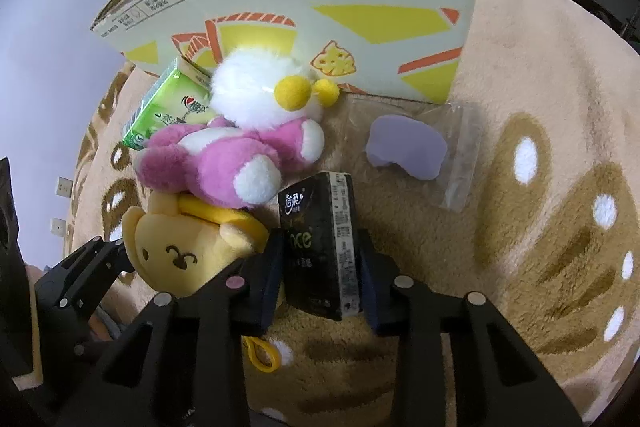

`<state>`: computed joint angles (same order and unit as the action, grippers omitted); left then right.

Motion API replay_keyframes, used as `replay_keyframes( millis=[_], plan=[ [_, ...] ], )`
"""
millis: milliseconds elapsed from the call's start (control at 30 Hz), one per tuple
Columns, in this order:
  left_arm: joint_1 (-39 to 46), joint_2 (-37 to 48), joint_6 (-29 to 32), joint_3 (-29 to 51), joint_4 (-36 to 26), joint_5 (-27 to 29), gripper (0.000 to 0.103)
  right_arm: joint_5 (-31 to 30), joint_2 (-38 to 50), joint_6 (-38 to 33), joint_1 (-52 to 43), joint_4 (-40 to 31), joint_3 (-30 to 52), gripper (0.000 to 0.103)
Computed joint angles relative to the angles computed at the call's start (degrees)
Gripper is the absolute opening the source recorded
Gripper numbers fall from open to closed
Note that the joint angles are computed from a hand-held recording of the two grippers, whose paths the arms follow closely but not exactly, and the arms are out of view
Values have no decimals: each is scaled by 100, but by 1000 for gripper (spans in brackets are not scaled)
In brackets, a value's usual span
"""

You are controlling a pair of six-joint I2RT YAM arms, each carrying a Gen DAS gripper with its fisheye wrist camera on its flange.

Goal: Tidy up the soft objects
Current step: 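Grasp the yellow plush dog with left tool while right tool grasps the black tissue pack, then lift the yellow plush with left tool while right tool carries the tissue pack to the box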

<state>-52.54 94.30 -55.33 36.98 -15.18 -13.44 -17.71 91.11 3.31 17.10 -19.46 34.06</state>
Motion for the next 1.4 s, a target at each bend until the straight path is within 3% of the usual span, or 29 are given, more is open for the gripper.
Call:
replay_keyframes(
  millis=[233, 467, 833, 1033, 1233, 1400],
  plan=[
    [-374, -314, -181, 66, -479, -474, 58, 58, -360, -47, -143, -80, -97, 28],
    [-781, -644, -524, 204, -1192, -1119, 58, 108, -1357, -158, -349, -329, -364, 27],
    [-1678, -1182, -1654, 697, -2895, -2977, 58, -134, -3066, -443, -929, -738, -576, 26],
    [-1856, -1330, -2201, 874, -3580, -3962, 59, -158, -3658, -317, -779, -293, -786, 26],
    [-1697, -1652, -1964, 845, -3650, -4409, 59, 76, -3857, -199, -626, -16, -786, 26],
    [-1469, -1908, -1322, 782, -3333, -4708, 59, -2, -4022, -229, -754, 81, -784, 26]
  ],
)
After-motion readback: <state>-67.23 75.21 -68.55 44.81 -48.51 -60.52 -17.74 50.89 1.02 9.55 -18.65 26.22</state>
